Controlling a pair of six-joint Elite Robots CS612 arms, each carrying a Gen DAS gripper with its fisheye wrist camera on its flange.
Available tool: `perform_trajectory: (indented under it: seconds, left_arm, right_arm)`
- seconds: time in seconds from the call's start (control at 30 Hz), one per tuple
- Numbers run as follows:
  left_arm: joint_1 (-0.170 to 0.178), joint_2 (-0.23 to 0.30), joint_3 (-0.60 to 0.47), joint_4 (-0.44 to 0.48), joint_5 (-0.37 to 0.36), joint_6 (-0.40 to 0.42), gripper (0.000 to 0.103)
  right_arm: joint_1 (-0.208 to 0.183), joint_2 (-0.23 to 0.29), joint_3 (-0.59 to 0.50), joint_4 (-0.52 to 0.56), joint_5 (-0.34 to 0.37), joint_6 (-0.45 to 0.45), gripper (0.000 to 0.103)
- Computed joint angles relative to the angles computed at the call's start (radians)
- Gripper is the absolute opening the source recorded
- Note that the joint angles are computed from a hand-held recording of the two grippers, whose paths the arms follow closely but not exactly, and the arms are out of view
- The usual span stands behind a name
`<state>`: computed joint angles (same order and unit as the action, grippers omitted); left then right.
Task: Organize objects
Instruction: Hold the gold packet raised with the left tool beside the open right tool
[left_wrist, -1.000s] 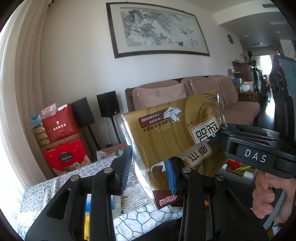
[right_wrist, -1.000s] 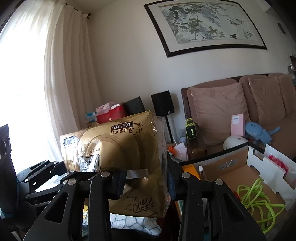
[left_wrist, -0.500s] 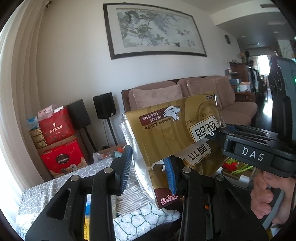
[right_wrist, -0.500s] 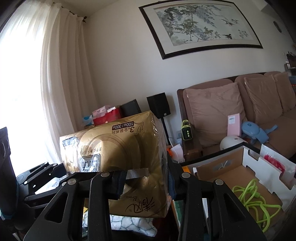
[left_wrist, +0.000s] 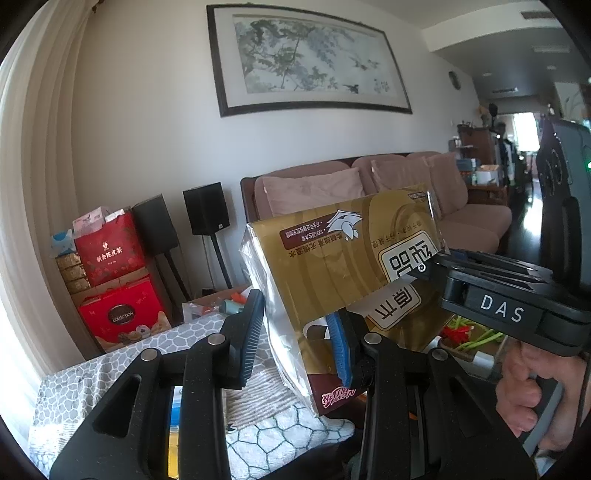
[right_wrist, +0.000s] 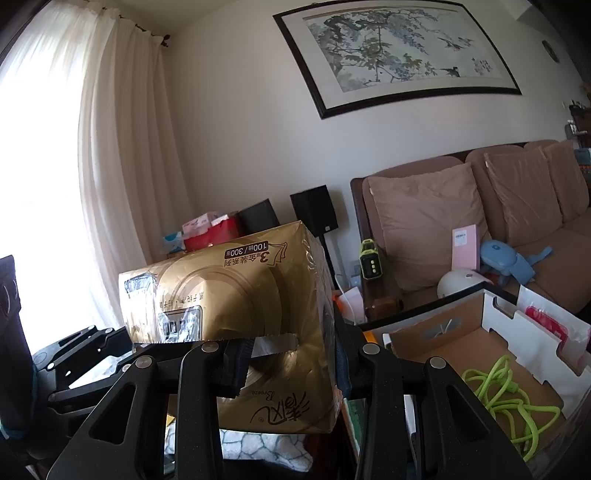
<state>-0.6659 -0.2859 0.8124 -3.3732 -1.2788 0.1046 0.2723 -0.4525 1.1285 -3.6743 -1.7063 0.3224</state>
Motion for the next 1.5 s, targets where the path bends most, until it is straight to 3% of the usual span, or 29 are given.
perform_trajectory:
  seconds: [1.5]
  left_arm:
    - [-0.013, 0.002, -0.007, -0.004, -0.011, 0.008, 0.032]
  right_arm:
    - [-0.003, -0.014, 0.027, -0.033, -0.039, 0.017, 0.037]
